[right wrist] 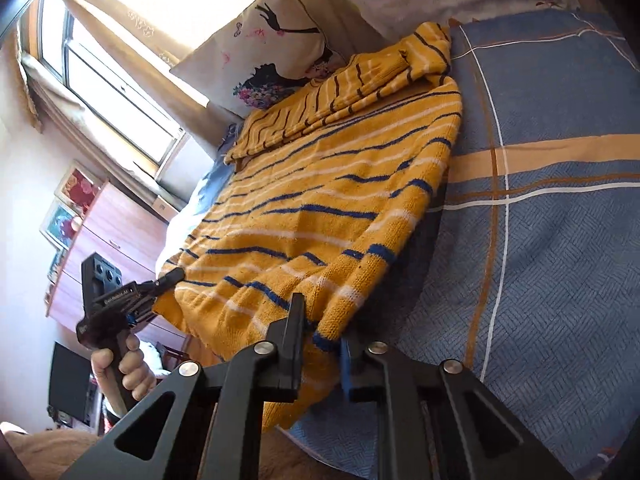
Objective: Fold small clothes
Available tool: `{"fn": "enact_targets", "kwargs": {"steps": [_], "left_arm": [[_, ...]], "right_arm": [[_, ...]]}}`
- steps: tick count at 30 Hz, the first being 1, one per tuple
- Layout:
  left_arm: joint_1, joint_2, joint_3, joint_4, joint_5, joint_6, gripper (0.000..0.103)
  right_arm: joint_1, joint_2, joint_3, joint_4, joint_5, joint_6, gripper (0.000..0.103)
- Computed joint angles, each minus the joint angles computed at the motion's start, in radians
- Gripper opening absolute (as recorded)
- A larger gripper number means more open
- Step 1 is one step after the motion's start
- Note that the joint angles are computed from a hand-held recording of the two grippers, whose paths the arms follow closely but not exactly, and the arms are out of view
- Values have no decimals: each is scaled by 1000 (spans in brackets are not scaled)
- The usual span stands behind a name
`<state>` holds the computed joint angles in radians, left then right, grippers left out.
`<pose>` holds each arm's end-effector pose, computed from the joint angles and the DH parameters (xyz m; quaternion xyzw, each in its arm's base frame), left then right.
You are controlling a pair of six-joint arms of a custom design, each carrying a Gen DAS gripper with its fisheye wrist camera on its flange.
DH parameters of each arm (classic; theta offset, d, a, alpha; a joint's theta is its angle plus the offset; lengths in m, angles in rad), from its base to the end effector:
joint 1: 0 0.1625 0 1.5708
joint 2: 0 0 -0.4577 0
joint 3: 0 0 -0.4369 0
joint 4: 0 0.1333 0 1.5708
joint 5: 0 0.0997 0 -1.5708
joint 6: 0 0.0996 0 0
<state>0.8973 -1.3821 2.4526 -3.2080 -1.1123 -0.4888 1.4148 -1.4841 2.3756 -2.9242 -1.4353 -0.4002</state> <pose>-0.1280 -0.4448 0.2069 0.0230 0.9369 -0.3473 0.0329 0.0755 -0.4647 0.2347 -0.1337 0.9621 -0.2377 0.0007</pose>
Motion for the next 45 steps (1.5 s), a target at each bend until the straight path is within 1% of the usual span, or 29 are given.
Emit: {"fn": "enact_targets", "kwargs": {"steps": [4, 5, 8, 10, 12, 16, 18, 21, 24, 25, 26, 28, 29, 30, 31, 32, 33, 34, 35, 36, 38, 39, 40, 42, 45], "left_arm": [[-72, -74, 47, -33, 38, 31, 8], [-82, -85, 52, -29, 45, 36, 8], [-71, -81, 51, -26, 34, 38, 8], [-48, -66, 38, -28, 16, 29, 8], [-25, -57, 18, -31, -7, 28, 8], [5, -39, -63, -9, -13, 67, 8], [32, -3, -145, 14, -24, 106, 8], [95, 98, -320, 75, -39, 175, 8], [151, 249, -553, 200, -66, 193, 8], [169, 305, -635, 244, -62, 189, 9], [186, 360, -710, 281, -51, 188, 9], [225, 459, -849, 361, -43, 180, 9], [244, 496, -909, 412, -39, 161, 9], [262, 523, -951, 441, -49, 136, 9], [280, 539, -976, 448, -83, 116, 9], [296, 548, -992, 448, -122, 107, 10], [306, 553, -1001, 444, -148, 106, 10], [311, 555, -1008, 445, -157, 112, 12], [313, 556, -1014, 448, -156, 122, 14], [315, 556, -1019, 450, -155, 130, 14], [318, 554, -1024, 454, -164, 134, 21], [319, 551, -1025, 456, -173, 134, 23], [319, 549, -1027, 463, -180, 137, 27], [316, 548, -1040, 482, -180, 147, 29], [310, 548, -1058, 496, -196, 157, 36]], "right_arm": [[-59, -74, 13, 81, 160, -13, 9], [-65, -90, 20, 88, 177, -19, 9], [-70, -97, 24, 93, 176, -6, 9], [-66, -73, 6, 105, 167, 16, 9], [-61, -57, -11, 116, 175, 33, 9], [-11, -17, -85, 135, 181, 60, 9], [24, 23, -151, 146, 178, 81, 9], [69, 115, -284, 160, 176, 123, 9], [104, 251, -462, 176, 150, 188, 9], [111, 301, -526, 180, 134, 212, 9], [117, 355, -592, 181, 106, 236, 12], [111, 458, -720, 202, 71, 289, 14], [103, 505, -779, 220, 53, 319, 22], [92, 542, -823, 221, 41, 359, 35], [78, 569, -851, 212, 46, 401, 39], [62, 586, -866, 199, 74, 434, 42], [50, 596, -875, 184, 96, 456, 48], [42, 601, -877, 162, 102, 465, 51], [39, 601, -874, 138, 98, 465, 57], [39, 599, -872, 121, 83, 460, 59], [44, 590, -865, 97, 53, 437, 62], [54, 585, -861, 88, 23, 416, 67], [69, 580, -856, 78, -17, 381, 68], [104, 580, -862, 88, -86, 271, 76], [161, 615, -913, 168, -188, 106, 79]]}}
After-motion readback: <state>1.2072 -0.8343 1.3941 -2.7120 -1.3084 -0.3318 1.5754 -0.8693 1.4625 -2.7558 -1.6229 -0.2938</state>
